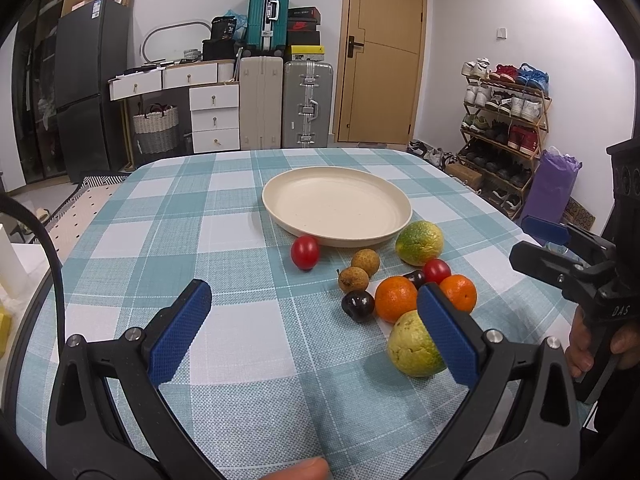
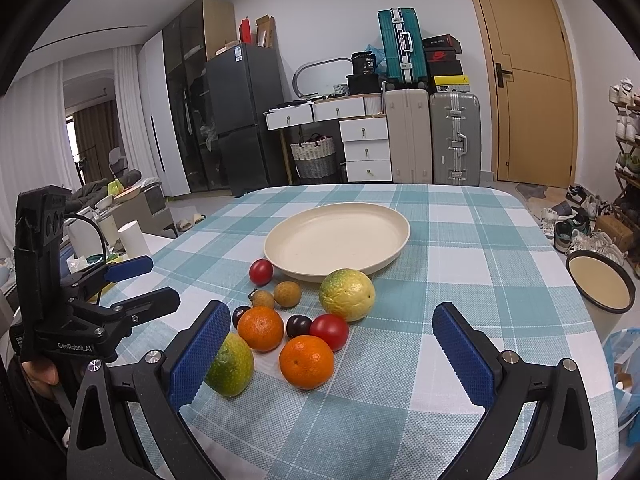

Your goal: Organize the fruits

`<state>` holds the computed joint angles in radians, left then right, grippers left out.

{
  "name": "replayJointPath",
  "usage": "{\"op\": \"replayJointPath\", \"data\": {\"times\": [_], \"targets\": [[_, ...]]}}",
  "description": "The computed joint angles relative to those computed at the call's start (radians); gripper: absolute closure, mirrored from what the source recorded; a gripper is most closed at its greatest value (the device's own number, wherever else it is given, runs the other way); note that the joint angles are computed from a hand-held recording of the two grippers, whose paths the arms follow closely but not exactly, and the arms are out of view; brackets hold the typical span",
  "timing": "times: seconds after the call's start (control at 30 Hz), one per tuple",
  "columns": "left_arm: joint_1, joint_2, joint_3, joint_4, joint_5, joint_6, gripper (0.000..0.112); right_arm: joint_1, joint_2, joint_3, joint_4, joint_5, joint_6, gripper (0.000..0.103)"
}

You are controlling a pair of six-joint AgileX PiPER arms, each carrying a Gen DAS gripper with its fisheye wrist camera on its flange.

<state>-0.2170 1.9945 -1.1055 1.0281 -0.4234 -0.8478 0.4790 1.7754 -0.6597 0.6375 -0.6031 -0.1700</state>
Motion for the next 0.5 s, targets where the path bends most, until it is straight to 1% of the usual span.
{"op": "replayJointPath", "data": {"times": [0.3, 0.5], "targets": [[-0.001, 0.007, -0.008, -0.003, 0.012, 0.01, 0.01, -0.014, -0.001, -0.014, 0.016, 0.035, -0.021, 0.0], [-0.003, 0.002, -0.009, 0.019, 0.022, -0.014, 0.01, -0.018, -0.002, -0.016, 0.018, 0.04, -0.031, 0.0]]}}
